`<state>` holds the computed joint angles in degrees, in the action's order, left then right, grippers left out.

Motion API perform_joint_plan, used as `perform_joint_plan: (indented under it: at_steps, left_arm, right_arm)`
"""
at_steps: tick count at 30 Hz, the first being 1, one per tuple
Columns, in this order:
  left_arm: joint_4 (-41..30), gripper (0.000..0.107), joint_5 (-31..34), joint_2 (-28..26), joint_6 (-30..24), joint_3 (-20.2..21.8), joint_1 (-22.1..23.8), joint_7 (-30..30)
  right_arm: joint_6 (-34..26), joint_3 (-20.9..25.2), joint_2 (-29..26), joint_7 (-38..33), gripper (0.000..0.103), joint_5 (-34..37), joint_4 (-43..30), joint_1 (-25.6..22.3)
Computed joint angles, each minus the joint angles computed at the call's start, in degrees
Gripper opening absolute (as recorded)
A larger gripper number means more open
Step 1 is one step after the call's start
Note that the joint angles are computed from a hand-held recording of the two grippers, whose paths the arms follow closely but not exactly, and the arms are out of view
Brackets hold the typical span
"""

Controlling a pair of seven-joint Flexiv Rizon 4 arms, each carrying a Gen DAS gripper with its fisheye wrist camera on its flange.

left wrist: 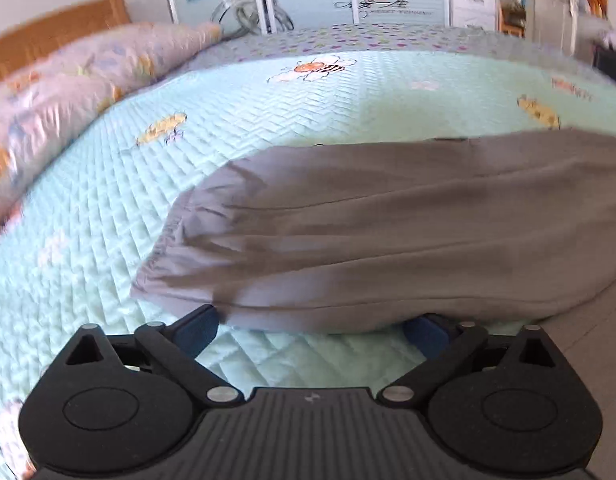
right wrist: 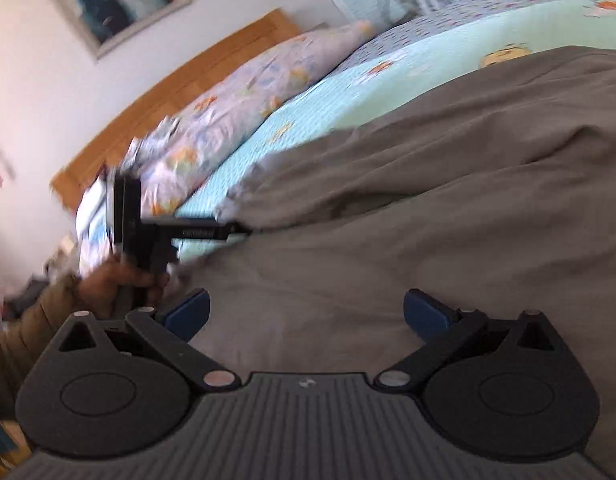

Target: Fold clothes

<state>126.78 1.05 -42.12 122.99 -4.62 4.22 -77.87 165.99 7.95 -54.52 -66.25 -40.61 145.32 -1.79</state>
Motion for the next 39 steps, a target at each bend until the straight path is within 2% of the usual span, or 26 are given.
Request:
perform_joint_plan:
  at_steps: [2,4,6,8,9,10,11,12,13,15,17,18,20,21,24,26,29,30,31,33,36,38,39]
  left_arm:
    - [2.55,0.100,4.24,1.02,2.10,-3.64,4.91,-2.78]
    - [5.26,0.101,10.61,1.50,3.41,-8.39,11.73,-6.58]
    - [7.59,0.101,14.75,1.42,6.16,-10.47,15.50,-10.19]
    - [8.67,0.102,16.50,0.17,11.10,-11.37,16.85,-15.08]
    - [9.01,0.102,18.70,-1.40,14.46,-12.52,18.71,-18.35]
    - [8.47,0.102,20.99,-3.50,16.81,-14.06,20.93,-21.83]
    - [7.86,0.102,22.31,-5.07,17.45,-15.41,22.58,-25.07]
    - [7.23,0.102,22.47,-5.83,16.32,-16.39,23.31,-27.75]
    - [6.70,0.102,23.53,-5.84,13.98,-16.51,23.74,-28.56]
    - [5.72,0.102,24.72,-5.07,9.72,-15.38,23.20,-28.59]
    - [5.26,0.102,25.20,-4.09,7.98,-13.26,21.46,-26.38]
    - [5.02,0.102,26.12,-4.03,7.97,-12.61,21.10,-25.01]
    - [5.03,0.102,26.47,-3.66,8.90,-10.87,19.47,-22.52]
    - [4.96,0.102,26.65,-3.63,9.56,-9.89,18.56,-21.05]
    - [5.63,0.102,24.14,-2.44,7.97,-6.58,14.57,-16.70]
    - [5.59,0.102,20.03,-1.79,6.36,-3.88,10.55,-13.68]
    - [5.38,0.103,12.85,-1.55,6.98,0.46,4.48,-9.47]
    - [5.50,0.103,10.79,-0.94,6.17,0.52,4.24,-9.41]
    - [5.68,0.103,8.56,-0.36,5.41,0.31,4.21,-9.09]
    - [5.95,0.102,8.94,0.72,4.85,-1.81,7.71,-11.24]
    - [5.34,0.102,14.92,0.94,4.89,-8.75,17.98,-17.21]
    - [4.08,0.102,14.31,1.09,4.47,-9.57,19.49,-19.64]
    - [3.27,0.102,13.48,1.17,4.22,-9.31,19.46,-20.71]
  right_arm:
    - [1.90,-0.06,-0.79,3.38,0.103,-7.98,-0.53,-3.81]
    - [0.31,-2.65,0.87,6.44,0.103,-17.42,-1.88,-5.23]
    - [-5.05,-4.88,4.95,4.89,0.103,-20.74,-2.44,-3.26]
    - [-12.29,-6.29,7.02,6.98,0.103,-27.68,-5.97,-1.66]
    - [-15.55,-7.40,7.82,9.26,0.103,-32.51,-8.45,-0.78]
    - [-16.30,-9.60,7.01,15.26,0.103,-36.63,-12.00,1.71]
    - [-18.40,-9.94,6.27,19.18,0.103,-37.03,-14.78,2.91]
    - [-22.88,-8.40,6.32,20.20,0.103,-33.69,-15.91,3.07]
    - [-23.63,-5.51,5.17,18.07,0.103,-27.64,-15.99,2.33]
    - [-22.72,-3.38,2.85,18.65,0.103,-21.93,-18.02,1.61]
    - [-21.80,-2.56,3.63,13.72,0.103,-14.95,-16.66,3.06]
    - [-21.91,-2.30,4.13,13.14,0.103,-15.87,-16.30,2.29]
    - [-20.15,-1.93,2.97,16.65,0.103,-25.03,-17.75,-2.16]
    - [-18.80,-1.99,2.25,18.22,0.103,-27.70,-18.37,-2.94]
    - [-15.37,-4.84,-0.47,29.68,0.103,-38.80,-24.56,-2.04]
    - [-18.76,-6.10,0.63,30.75,0.103,-36.30,-24.83,0.07]
    - [-17.91,-6.28,-1.66,33.48,0.103,-31.11,-28.41,2.27]
    - [-18.87,-4.80,-1.67,31.51,0.102,-25.31,-27.94,3.15]
    - [-19.43,-3.27,-2.00,31.75,0.103,-23.08,-28.24,2.66]
    - [-17.23,-3.29,-3.23,36.73,0.103,-26.50,-29.72,1.57]
    - [-12.79,-5.51,-3.47,41.51,0.103,-35.39,-30.03,0.67]
    - [-9.53,-6.75,-3.27,42.69,0.103,-37.10,-29.25,0.64]
    - [-8.31,-6.80,-2.87,41.31,0.103,-35.53,-27.83,0.80]
